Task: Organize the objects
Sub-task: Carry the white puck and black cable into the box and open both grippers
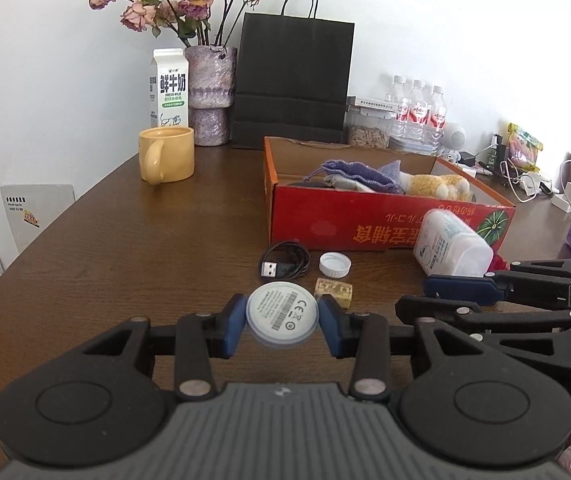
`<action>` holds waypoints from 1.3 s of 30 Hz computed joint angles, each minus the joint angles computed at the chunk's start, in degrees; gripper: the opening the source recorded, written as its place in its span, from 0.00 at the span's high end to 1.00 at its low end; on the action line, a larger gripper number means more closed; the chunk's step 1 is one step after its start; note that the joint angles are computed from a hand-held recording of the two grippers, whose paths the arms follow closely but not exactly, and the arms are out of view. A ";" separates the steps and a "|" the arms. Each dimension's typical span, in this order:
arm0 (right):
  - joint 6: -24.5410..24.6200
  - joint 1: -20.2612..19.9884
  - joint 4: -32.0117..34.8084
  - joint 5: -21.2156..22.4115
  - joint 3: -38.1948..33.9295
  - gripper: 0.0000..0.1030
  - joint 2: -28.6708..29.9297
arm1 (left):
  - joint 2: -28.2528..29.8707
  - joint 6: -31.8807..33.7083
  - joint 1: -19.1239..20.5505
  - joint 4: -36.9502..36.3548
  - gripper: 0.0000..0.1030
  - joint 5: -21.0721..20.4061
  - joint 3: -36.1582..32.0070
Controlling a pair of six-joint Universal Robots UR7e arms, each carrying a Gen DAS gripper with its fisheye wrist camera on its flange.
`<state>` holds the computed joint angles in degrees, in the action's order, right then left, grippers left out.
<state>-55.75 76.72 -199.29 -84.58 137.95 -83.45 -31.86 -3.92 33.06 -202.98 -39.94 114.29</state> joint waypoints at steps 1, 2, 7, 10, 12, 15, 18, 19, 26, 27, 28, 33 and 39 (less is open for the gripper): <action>0.11 -0.01 -0.33 0.47 0.00 0.73 -0.45 | 0.20 0.62 -0.09 -0.36 0.61 -0.23 -0.61; 0.22 -0.05 -0.63 0.94 -0.02 0.73 -0.88 | 0.45 1.25 -0.18 -0.71 0.61 -0.44 -1.28; 0.83 -0.46 -1.91 2.93 -0.92 0.73 -2.75 | 2.17 4.78 -0.36 -1.68 0.61 -1.91 -5.33; 1.43 -0.95 -2.94 3.90 -1.99 0.73 -3.22 | 3.59 6.84 -0.27 -1.83 0.61 -2.85 -8.27; 2.02 -1.27 -3.52 4.46 -3.01 0.73 -3.29 | 4.61 8.18 -0.07 -1.87 0.61 -3.81 -10.54; 3.04 -1.72 -4.14 5.15 -5.06 0.73 -2.94 | 6.24 9.86 0.30 -1.60 0.61 -4.84 -14.04; 3.89 -2.13 -4.57 5.68 -7.40 0.73 -2.26 | 7.90 11.21 0.66 -0.98 0.61 -5.58 -17.46; 4.20 -2.28 -4.60 5.84 -8.20 0.73 -1.98 | 8.46 11.62 0.85 -0.69 0.61 -5.84 -18.62; 6.33 -2.48 -4.51 5.54 -14.93 0.73 1.69 | 12.43 13.70 2.26 2.27 0.61 -6.94 -27.61; 6.50 -2.39 -4.39 5.39 -15.96 0.73 2.32 | 13.17 14.22 2.47 2.69 0.61 -6.99 -29.20; 6.63 -2.25 -4.24 5.18 -16.94 0.73 2.94 | 13.88 14.72 2.73 3.23 0.61 -7.12 -30.82; 6.62 -1.19 -2.93 3.07 -23.04 0.73 7.02 | 17.59 16.94 4.03 5.48 0.60 -7.91 -38.53; 6.49 -0.46 -0.10 0.17 -30.83 0.73 12.18 | 22.93 16.06 6.09 11.63 0.61 -7.10 -49.80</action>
